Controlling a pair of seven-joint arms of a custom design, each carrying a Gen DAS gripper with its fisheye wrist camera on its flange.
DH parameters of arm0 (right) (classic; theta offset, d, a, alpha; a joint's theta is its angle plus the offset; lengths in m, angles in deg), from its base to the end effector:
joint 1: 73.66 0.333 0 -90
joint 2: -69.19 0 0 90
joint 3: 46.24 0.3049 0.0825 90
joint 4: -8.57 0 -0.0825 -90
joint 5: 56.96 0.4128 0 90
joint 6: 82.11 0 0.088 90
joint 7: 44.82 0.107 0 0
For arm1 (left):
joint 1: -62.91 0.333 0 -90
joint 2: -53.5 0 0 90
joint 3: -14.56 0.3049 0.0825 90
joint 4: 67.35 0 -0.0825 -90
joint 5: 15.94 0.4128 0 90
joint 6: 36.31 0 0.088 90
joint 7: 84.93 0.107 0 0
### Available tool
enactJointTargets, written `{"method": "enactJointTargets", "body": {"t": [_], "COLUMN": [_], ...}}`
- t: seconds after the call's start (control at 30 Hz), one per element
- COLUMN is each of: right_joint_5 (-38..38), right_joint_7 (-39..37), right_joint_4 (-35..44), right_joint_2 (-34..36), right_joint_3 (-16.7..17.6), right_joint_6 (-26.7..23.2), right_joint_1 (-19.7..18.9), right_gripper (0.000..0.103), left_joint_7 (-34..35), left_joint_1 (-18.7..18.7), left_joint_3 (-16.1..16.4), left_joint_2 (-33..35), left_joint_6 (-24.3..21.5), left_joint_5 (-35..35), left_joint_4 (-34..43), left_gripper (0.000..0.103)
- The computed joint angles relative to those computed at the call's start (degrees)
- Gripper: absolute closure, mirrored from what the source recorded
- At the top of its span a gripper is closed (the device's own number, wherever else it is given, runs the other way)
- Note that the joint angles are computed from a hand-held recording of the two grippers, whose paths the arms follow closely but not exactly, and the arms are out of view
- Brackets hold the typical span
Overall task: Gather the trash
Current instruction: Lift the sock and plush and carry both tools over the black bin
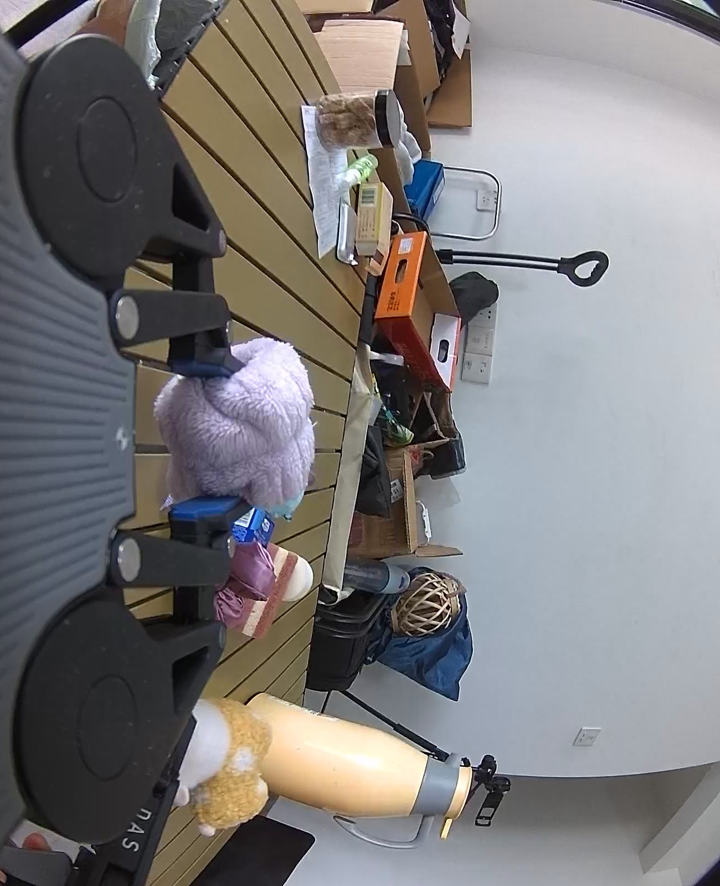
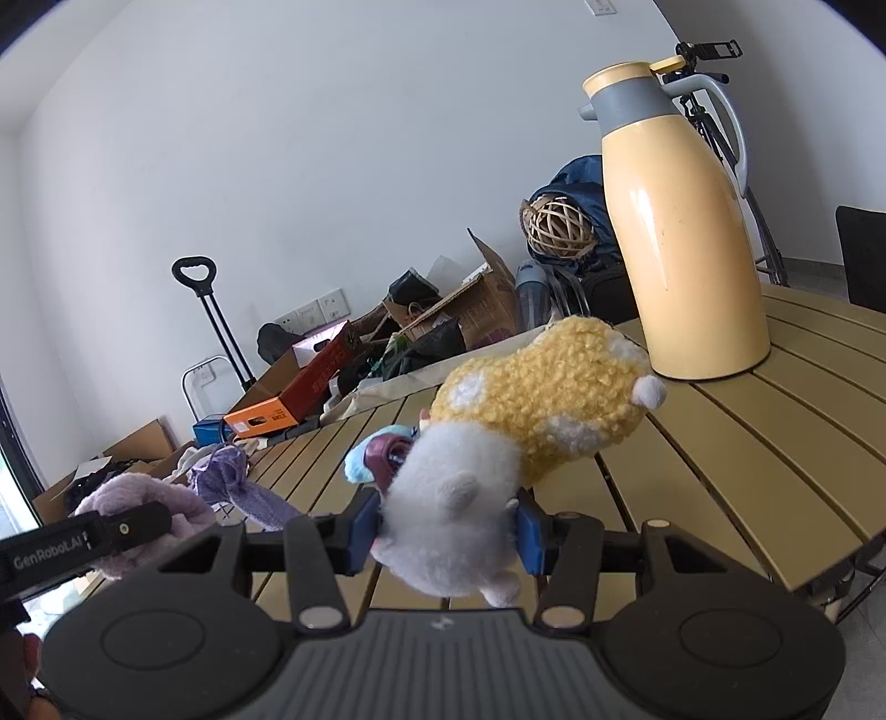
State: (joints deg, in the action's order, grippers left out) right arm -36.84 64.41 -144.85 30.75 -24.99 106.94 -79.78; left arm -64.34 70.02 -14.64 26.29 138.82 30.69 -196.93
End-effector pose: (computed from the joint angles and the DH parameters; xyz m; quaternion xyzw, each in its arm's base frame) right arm 0.4059 0.0941 0.5613 -0.4553 0.6636 -0.3064 0.5084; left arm 0.4260 -0.2801 0.6161 -0.5538 0.5855 -0.4837 0.3413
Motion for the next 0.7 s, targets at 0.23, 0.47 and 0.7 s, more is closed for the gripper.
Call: {"method": "enactJointTargets", "body": {"t": [0.23,0.47,0.7], "right_joint_5": [-0.87,-3.59,-6.00], "right_joint_7": [1.84,4.43,6.36], "right_joint_4": [-3.46,-6.23,-9.36], "right_joint_2": [-5.36,-10.28,-15.57], "right_joint_3": [-0.49,-1.46,-2.54], "right_joint_6": [-4.01,-7.33,-10.50], "right_joint_1": [1.43,3.31,6.84], "right_gripper": [0.054,0.054,0.054], "left_joint_7": [3.82,7.34,11.60], "left_joint_1": [-5.57,-8.89,-13.25], "left_joint_3": [4.50,6.93,9.16], "left_joint_2": [-2.46,-7.20,-12.55], "left_joint_6": [-2.69,-3.58,-5.44], "left_joint_5": [-4.20,-8.33,-13.29], "left_joint_4": [-3.91,-8.39,-13.44], "left_gripper": [0.063,0.063,0.063]}}
